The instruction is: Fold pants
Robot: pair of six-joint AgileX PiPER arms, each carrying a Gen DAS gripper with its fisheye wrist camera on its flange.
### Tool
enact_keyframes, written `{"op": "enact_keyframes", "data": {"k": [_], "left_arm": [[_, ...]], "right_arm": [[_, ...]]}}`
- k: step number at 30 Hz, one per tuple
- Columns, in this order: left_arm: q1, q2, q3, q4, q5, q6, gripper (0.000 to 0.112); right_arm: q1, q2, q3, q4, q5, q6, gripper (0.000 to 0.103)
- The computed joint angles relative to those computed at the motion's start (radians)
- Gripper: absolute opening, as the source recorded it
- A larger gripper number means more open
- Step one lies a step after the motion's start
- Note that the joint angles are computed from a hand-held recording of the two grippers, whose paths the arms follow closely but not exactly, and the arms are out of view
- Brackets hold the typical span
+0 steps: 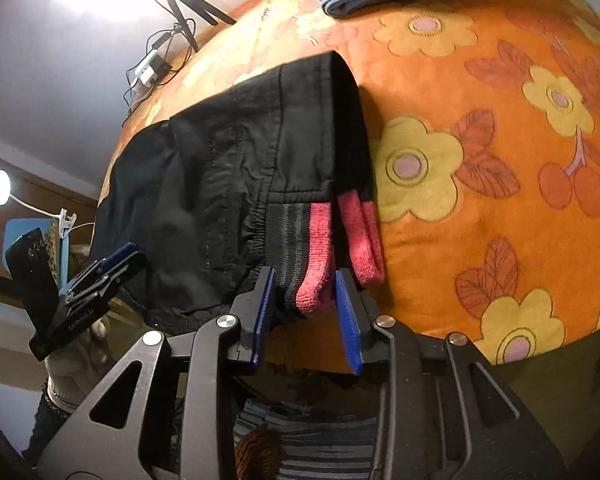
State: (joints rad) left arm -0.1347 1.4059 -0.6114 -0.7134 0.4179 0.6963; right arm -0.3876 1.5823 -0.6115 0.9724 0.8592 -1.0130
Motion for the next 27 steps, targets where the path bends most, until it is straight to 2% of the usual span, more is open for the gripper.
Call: {"op": "enact_keyframes", "data": {"k": [2, 5, 10, 12, 15, 18, 20, 22, 23, 25, 27], "left_arm": [[-0.002, 0.002, -0.003, -0.006, 0.002, -0.002, 0.05], [-0.004, -0.009, -0.005, -0.022, 0.007, 0.004, 0.05], [-0.026, -0.011, -0.005, -0.02, 0.003, 0.014, 0.05], [-0.038, 0.018, -0.009, 0.002, 0.0, -0.003, 0.05], [-0.049, 0.034, 0.001, 0.009, -0.006, 0.002, 0.05], [-0.05, 0.016, 0.013, 0.024, -0.001, 0.003, 0.05], [-0.019, 0.008, 0.013, -0.007, 0.036, 0.036, 0.05], [0.019, -0.001, 0.005, -0.039, 0.068, 0.068, 0.05], [0.04, -0.015, -0.003, -0.034, 0.066, 0.066, 0.05], [0.073, -0.03, -0.013, -0.034, 0.053, 0.074, 0.05], [0.133, -0.028, -0.043, -0.046, 0.051, 0.084, 0.05]], "right_arm": [[0.008, -0.027, 0.011, 0.011, -0.029, -0.007, 0.015], [-0.002, -0.07, 0.008, 0.022, -0.033, -0.012, 0.01], [0.048, -0.237, 0.044, -0.033, -0.182, -0.01, 0.009], [0.051, -0.187, 0.029, -0.048, -0.162, -0.004, 0.009], [0.104, -0.138, 0.042, -0.096, -0.219, 0.041, 0.009], [0.116, -0.15, 0.028, -0.157, -0.227, 0.074, 0.01], [0.152, -0.191, 0.022, -0.253, -0.294, 0.181, 0.01], [0.171, -0.223, -0.002, -0.282, -0.298, 0.207, 0.01], [0.178, -0.227, -0.037, -0.257, -0.263, 0.173, 0.011], [0.253, -0.218, -0.128, -0.283, -0.236, 0.201, 0.019], [0.324, -0.188, -0.211, -0.273, -0.235, 0.19, 0.041]]}}
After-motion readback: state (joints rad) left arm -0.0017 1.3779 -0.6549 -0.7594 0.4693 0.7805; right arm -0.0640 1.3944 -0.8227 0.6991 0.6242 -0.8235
